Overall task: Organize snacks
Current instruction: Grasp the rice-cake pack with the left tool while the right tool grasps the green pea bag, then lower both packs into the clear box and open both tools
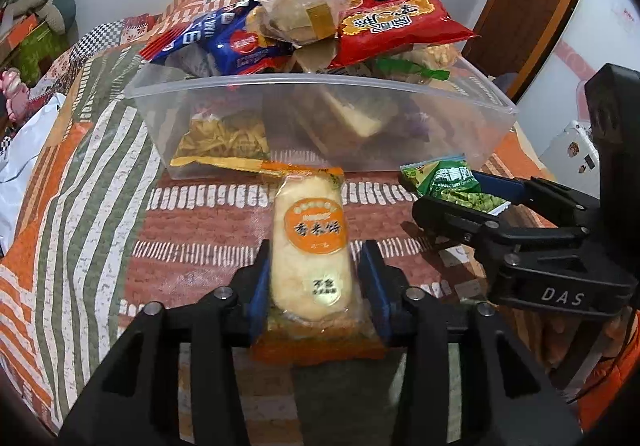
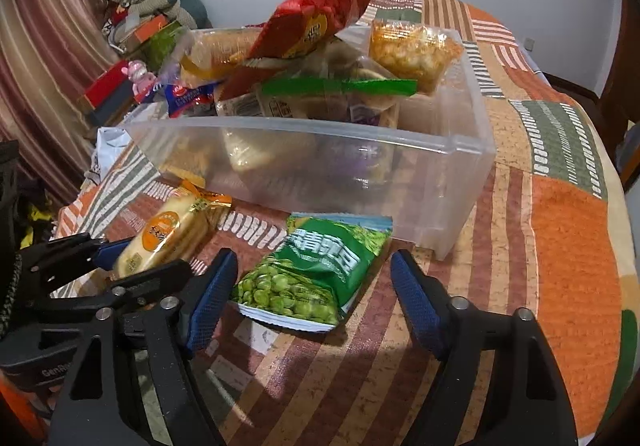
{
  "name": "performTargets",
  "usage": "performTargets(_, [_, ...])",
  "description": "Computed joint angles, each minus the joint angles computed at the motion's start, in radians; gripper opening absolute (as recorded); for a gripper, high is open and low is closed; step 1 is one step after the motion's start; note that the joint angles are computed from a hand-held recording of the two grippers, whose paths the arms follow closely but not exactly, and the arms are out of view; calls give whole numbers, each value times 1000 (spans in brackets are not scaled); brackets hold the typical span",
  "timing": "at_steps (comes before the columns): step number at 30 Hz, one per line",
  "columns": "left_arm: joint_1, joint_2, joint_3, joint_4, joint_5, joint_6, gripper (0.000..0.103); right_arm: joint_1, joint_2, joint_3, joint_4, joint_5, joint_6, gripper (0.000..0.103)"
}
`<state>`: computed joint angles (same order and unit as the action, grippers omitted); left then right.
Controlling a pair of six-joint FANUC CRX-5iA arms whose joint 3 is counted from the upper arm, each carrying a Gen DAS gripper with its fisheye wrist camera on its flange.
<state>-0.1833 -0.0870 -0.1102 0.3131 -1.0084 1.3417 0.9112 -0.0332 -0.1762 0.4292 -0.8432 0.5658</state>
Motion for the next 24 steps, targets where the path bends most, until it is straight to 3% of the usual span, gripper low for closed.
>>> performTargets(3, [-16,7,11,-19,11,12,44,-2,-8,-6,-10,7,15,50])
performTargets(4, [-13,4,4,-1,14,-2,40,-1,-13,-10,-9,9,16,40])
performTargets(7, [9,-14,-30,78,15,-58,33,0,-26,-24,-1,19,4,37])
performTargets(24, [78,-108,-47,146,85,-95,33,33,-128,-108,132,88,-83,34])
